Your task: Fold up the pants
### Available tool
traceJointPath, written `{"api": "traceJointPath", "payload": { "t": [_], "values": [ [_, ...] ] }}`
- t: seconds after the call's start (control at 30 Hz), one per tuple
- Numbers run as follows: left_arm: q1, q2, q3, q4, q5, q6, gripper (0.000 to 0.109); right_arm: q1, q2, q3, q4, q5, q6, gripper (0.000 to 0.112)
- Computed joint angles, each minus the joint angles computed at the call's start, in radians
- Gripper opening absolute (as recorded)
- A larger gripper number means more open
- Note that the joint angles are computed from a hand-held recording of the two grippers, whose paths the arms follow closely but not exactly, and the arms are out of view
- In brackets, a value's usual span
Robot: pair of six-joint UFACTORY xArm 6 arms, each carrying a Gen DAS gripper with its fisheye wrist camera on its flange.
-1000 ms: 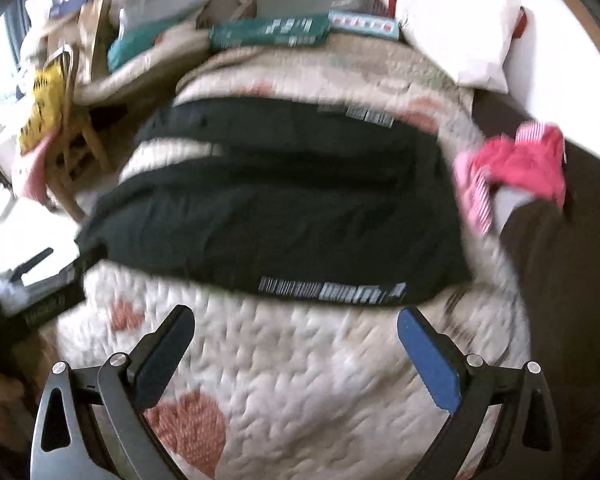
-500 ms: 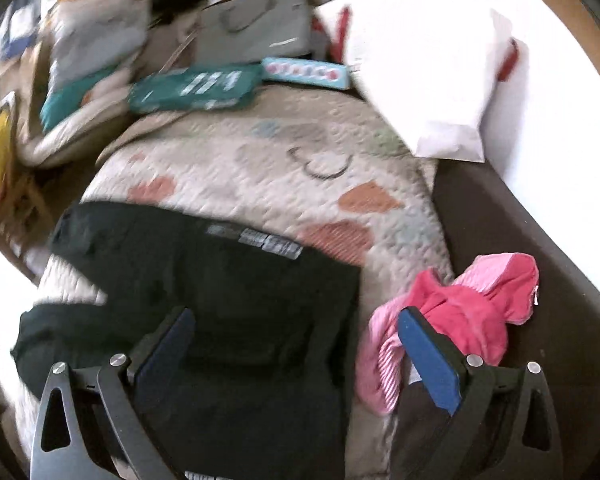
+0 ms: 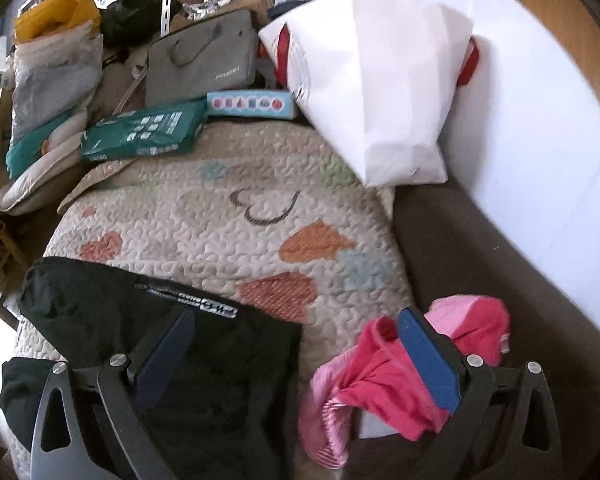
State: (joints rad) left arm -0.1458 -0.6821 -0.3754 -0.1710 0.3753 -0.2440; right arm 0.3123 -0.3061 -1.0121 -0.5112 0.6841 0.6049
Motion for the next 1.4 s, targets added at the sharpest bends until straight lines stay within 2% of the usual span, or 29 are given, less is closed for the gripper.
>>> {"api": "traceJointPath", "payload": {
  "t": [0.13, 0.23, 0.3, 0.4, 0.53, 0.63, 0.8, 0.9, 0.97, 1.03, 1.1, 1.13, 1.17, 1.2, 1.23, 1.27, 1.3, 1.33, 1.4],
  "values": [
    [0.016, 0.063, -0.044, -0.146, 0.030, 0.092, 0.103, 0.014, 0.082, -0.001, 0.044, -0.040, -0.043, 0.103],
    [0.038, 0.134, -0.103, -0.168, 0.038, 0.093, 0.103, 0.030, 0.166, -0.029, 0.092, -0.070, -0.117, 0.103],
    [0.047, 0.239, -0.192, -0.255, 0.045, 0.184, 0.103, 0.036, 0.228, -0.061, 0.138, -0.087, -0.173, 0.102],
    [0.056, 0.428, -0.344, -0.241, 0.001, 0.233, 0.103, 0.037, 0.316, -0.118, 0.206, -0.107, -0.256, 0.102],
    [0.082, 0.647, -0.565, -0.309, 0.048, 0.359, 0.098, 0.032, 0.415, -0.190, 0.295, -0.128, -0.368, 0.098],
    [0.085, 0.776, -0.696, -0.230, 0.040, 0.389, 0.097, 0.030, 0.477, -0.244, 0.391, -0.131, -0.489, 0.092],
    [0.085, 0.916, -0.816, -0.071, 0.042, 0.367, 0.097, 0.025, 0.572, -0.331, 0.533, -0.126, -0.638, 0.085],
    [0.076, 0.970, -0.858, -0.067, 0.080, 0.414, 0.098, 0.030, 0.617, -0.367, 0.552, -0.121, -0.666, 0.082],
    [0.070, 0.969, -0.844, -0.086, 0.044, 0.441, 0.098, 0.037, 0.631, -0.373, 0.528, -0.129, -0.662, 0.082],
    [0.078, 0.971, -0.856, -0.167, 0.072, 0.505, 0.091, 0.045, 0.646, -0.383, 0.495, -0.137, -0.654, 0.082],
    [0.078, 0.949, -0.828, -0.180, 0.045, 0.520, 0.067, 0.047, 0.651, -0.391, 0.487, -0.137, -0.658, 0.078],
    [0.078, 0.936, -0.814, -0.179, 0.035, 0.529, 0.059, 0.049, 0.651, -0.392, 0.482, -0.137, -0.658, 0.067],
    [0.079, 0.916, -0.798, -0.204, 0.035, 0.567, 0.039, 0.053, 0.649, -0.391, 0.499, -0.135, -0.676, 0.059],
    [0.080, 0.907, -0.793, -0.208, 0.040, 0.575, 0.022, 0.056, 0.647, -0.389, 0.524, -0.130, -0.698, 0.043],
    [0.083, 0.894, -0.795, -0.241, 0.064, 0.605, 0.015, 0.061, 0.646, -0.389, 0.536, -0.121, -0.708, 0.038],
    [0.082, 0.884, -0.793, -0.258, 0.075, 0.619, 0.013, 0.068, 0.639, -0.380, 0.506, -0.126, -0.689, 0.033],
    [0.081, 0.873, -0.785, -0.251, 0.071, 0.616, 0.012, 0.072, 0.636, -0.378, 0.492, -0.124, -0.681, 0.021],
    [0.073, 0.861, -0.779, -0.231, 0.064, 0.601, 0.012, 0.074, 0.635, -0.382, 0.507, -0.112, -0.690, 0.014],
    [0.064, 0.833, -0.761, -0.198, 0.051, 0.582, 0.012, 0.080, 0.624, -0.381, 0.523, -0.093, -0.688, 0.010]
  ]
}}
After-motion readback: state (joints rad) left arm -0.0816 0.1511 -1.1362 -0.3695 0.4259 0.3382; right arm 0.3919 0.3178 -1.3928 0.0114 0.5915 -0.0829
